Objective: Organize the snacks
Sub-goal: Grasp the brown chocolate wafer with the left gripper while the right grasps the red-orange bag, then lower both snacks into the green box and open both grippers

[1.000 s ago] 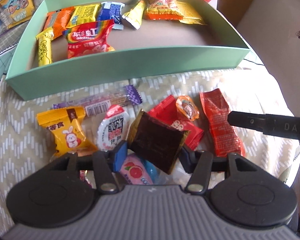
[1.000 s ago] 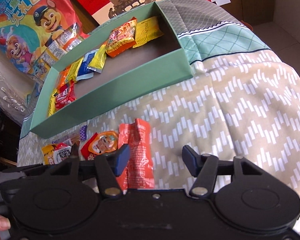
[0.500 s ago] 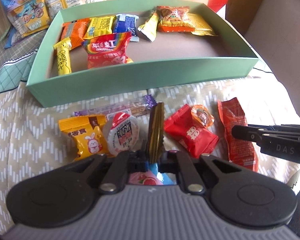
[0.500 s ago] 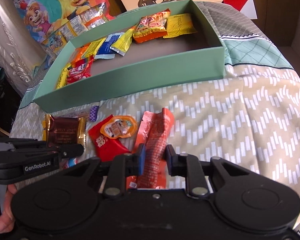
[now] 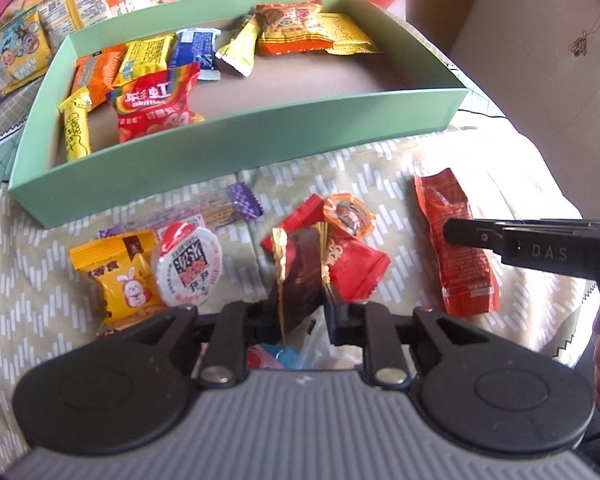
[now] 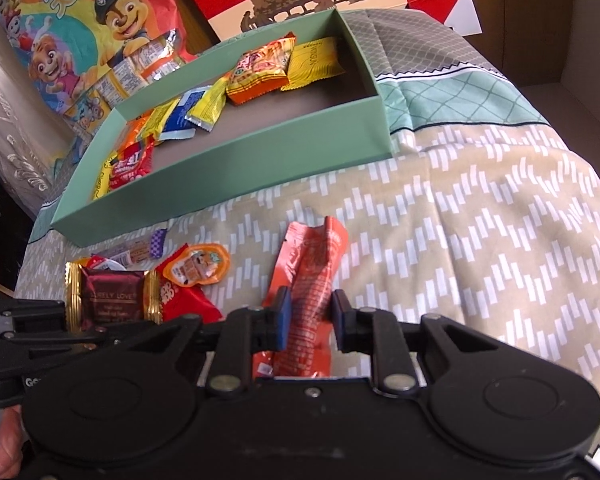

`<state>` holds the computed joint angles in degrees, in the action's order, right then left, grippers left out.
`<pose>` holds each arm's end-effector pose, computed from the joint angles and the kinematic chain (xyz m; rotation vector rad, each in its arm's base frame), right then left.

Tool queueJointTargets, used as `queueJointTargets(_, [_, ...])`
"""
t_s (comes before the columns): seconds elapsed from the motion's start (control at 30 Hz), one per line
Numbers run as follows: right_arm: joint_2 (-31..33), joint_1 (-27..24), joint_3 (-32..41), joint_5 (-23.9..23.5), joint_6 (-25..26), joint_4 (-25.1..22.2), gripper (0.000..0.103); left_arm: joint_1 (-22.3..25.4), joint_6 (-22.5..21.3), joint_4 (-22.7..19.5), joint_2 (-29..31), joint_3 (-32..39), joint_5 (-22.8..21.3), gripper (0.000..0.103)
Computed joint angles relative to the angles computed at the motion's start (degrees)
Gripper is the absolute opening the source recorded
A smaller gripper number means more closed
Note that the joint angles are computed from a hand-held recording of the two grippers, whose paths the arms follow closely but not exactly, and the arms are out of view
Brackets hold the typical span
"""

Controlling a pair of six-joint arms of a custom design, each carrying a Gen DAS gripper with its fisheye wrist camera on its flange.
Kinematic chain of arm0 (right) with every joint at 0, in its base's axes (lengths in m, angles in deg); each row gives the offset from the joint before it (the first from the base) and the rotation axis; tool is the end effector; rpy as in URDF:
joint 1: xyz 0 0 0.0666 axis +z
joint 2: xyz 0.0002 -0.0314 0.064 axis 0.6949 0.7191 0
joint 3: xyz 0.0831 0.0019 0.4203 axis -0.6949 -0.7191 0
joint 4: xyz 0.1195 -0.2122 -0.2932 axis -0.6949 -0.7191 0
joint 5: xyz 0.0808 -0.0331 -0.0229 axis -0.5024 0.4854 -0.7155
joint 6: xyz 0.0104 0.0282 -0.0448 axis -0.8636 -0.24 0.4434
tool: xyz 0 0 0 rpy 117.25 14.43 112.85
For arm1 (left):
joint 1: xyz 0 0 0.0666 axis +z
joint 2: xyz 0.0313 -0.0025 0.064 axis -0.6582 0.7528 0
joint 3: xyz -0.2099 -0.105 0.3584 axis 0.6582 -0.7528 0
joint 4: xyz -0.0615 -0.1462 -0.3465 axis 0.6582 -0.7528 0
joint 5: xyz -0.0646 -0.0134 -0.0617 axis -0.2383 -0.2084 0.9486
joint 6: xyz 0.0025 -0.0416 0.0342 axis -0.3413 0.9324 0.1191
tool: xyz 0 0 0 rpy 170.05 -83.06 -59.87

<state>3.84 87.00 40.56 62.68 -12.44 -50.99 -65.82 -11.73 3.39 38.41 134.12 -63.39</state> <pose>0.3913 0.3536 0.3575 0.2192 2.5854 0.3356 0.4313 -0.2016 0.3481 0.4457 2.6487 -0.2798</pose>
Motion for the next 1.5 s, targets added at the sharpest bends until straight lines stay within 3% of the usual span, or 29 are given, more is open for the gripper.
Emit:
queueJointTargets(0.07, [-0.2, -0.2, -0.4, -0.3, -0.9, 0.6, 0.022, 0.0, 0.5, 0.1, 0.1, 0.1, -0.3, 0.020])
queueJointTargets(0.13, [-0.3, 0.2, -0.5, 0.1, -1.4, 0.7, 0.023, -0.1, 0.1, 0.4, -0.2, -0.1, -0.6, 0.008])
queueJointTargets(0.23, [-0.9, 0.4, -0.9, -1.3, -0.8, 1.8, 0.017, -0.8, -0.4, 0.4, -1.1, -0.5, -2.6, 0.008])
queueJointTargets(0.53, [-2.9, -0.4, 1.7, -1.9, 2.0, 3.2, 0.016, -0.4, -0.8, 1.2, -2.6, 3.1, -1.8, 0.008])
queueJointTargets(0.8, [1.2, -5.6, 11.7, 0.4, 10.0, 1.5, 0.016, -1.6, -0.1, 1.4, 6.3, 15.2, -3.5, 0.008])
queueJointTargets(1.0, [6.6, -9.7, 18.5, -0.7, 15.1, -0.1, 0.016, -2.3, 2.5, 0.5, 14.3, 24.2, -4.0, 0.008])
queueJointTargets(1.37, [11.4, -13.1, 20.7, -5.1, 17.5, 0.1, 0.016, -3.0, 3.5, -2.2, 21.3, 30.9, -3.6, 0.008])
queueJointTargets(1.43, [11.5, -13.4, 20.4, -5.9, 17.3, 0.7, 0.022, -3.3, 3.4, -2.3, 21.9, 31.2, -4.2, 0.012])
queueJointTargets(1.47, [11.2, -13.7, 20.1, -6.7, 16.4, 1.1, 0.024, -3.4, 3.3, -2.4, 22.1, 31.3, -4.8, 0.026])
queueJointTargets(1.5, [10.8, -14.0, 19.5, -7.4, 15.5, 2.0, 0.034, -3.6, 3.3, -3.0, 22.4, 31.8, -5.8, 0.055])
